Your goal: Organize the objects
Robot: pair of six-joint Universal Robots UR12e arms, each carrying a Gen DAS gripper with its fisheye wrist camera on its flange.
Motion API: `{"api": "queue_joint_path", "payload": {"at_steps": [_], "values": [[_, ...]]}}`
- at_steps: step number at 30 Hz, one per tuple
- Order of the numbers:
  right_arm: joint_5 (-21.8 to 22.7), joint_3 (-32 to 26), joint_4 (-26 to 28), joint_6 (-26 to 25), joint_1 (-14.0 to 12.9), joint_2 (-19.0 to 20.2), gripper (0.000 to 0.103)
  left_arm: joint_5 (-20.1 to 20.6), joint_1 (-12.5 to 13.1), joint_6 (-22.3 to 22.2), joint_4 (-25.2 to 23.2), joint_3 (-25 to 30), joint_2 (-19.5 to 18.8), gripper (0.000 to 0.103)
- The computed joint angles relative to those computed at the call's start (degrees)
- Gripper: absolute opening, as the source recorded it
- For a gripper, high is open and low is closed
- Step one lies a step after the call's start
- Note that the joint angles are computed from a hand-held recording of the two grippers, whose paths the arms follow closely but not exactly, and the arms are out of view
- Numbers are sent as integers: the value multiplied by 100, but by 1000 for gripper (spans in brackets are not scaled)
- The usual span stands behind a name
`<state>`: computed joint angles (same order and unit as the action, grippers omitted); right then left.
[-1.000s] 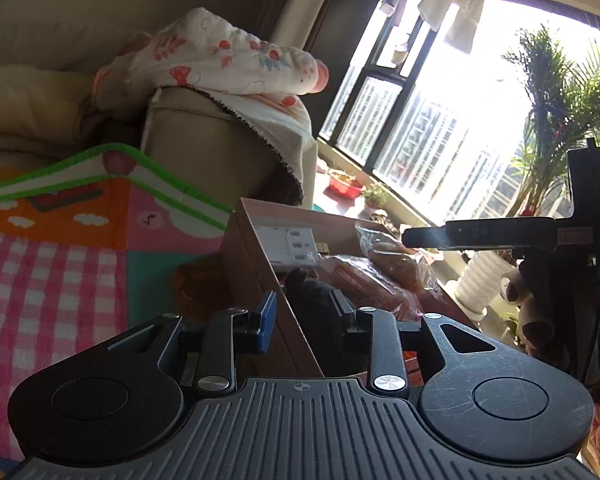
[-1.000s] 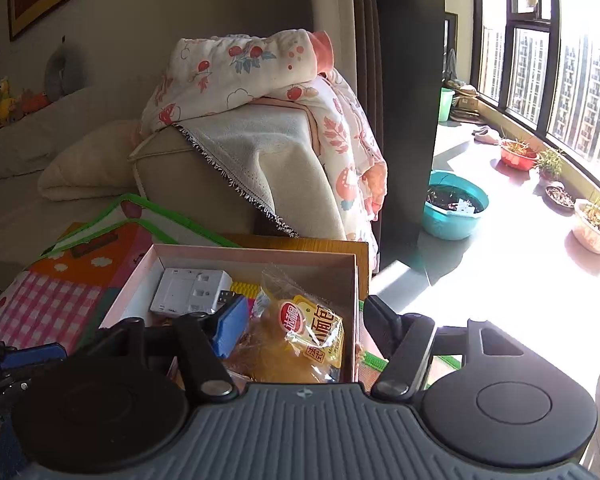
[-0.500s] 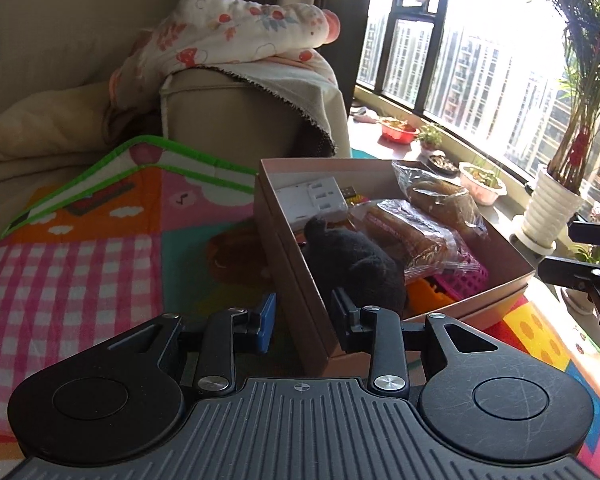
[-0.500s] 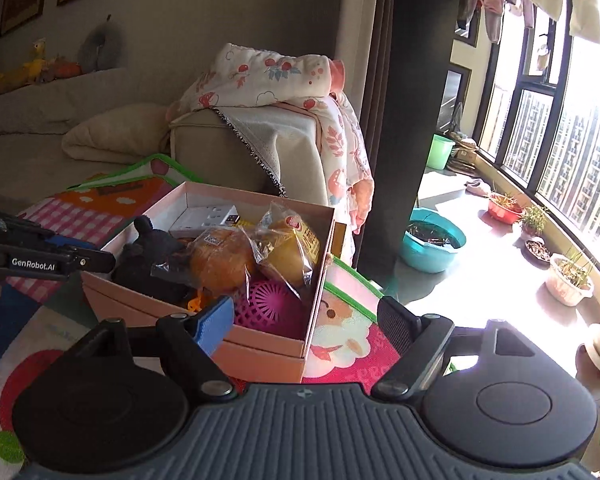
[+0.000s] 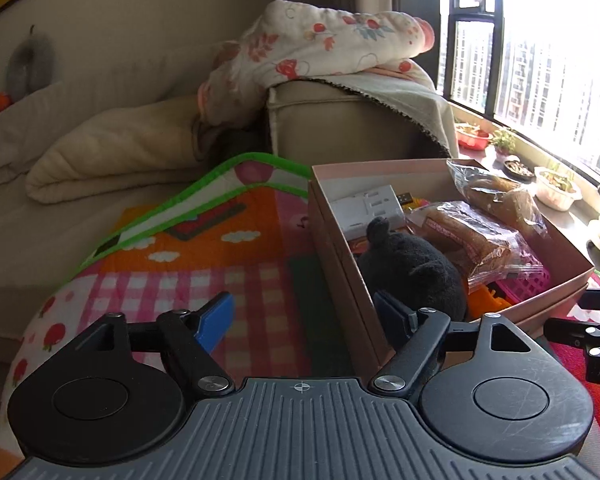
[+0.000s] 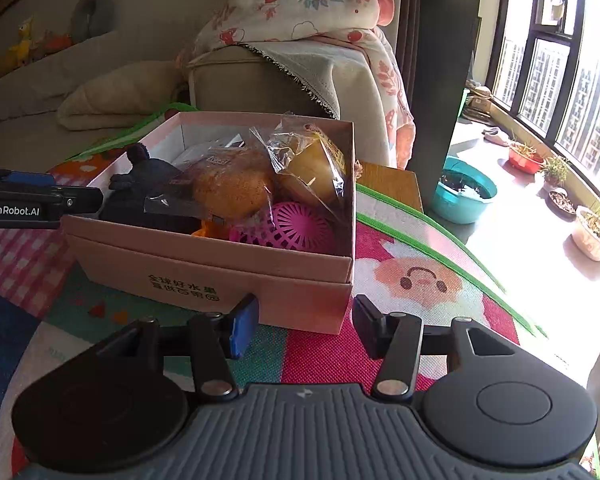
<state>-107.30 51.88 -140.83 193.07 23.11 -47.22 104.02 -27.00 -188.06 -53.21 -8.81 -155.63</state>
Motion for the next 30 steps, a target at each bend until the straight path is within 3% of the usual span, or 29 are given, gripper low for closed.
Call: {"api": "queue_joint_path", "payload": {"at_steps": [1,4,5,6,8,11,13,16,20,22,24,26,30], "values": [[-29,-219,92,18,14,123,52,25,43,-20,-53,158,-90,101],[-181,-591,239,84,58,338,54,-336,199,-340,8,78,-61,103],[-256,-625,258,101,77,358,60,-443,232,-450,128,-146,52,103],[-306,-598,228,95,94,346,65,-518,248,-494,350,-470,211,103],[-370,-340,-66,-4,146,228,97,-596,244,-501,1242,-1464,682,103],[-478,65,-272,-112,258,11,103,-649,174,-334,2321,-2641,1263,103],[-484,307,-250,-40,346,-140,103,-642,92,-208,2578,-3280,1610,103],[-482,661,-307,96,465,-335,103,-699,-32,-65,2367,-4001,2034,103],[-814,727,-5,209,593,-320,103,-171,-241,-113,2358,-4535,2253,103],[-846,802,-58,417,587,-355,103,-109,-263,-318,2237,-4557,2248,103],[-510,901,-102,650,501,-419,103,195,-299,-531,1966,-4434,2194,103],[-296,1193,-598,706,424,-516,103,346,-308,-653,1846,-4375,2166,103],[-749,1183,-616,1001,497,-475,103,448,-323,-611,1768,-4319,2130,103]]}}
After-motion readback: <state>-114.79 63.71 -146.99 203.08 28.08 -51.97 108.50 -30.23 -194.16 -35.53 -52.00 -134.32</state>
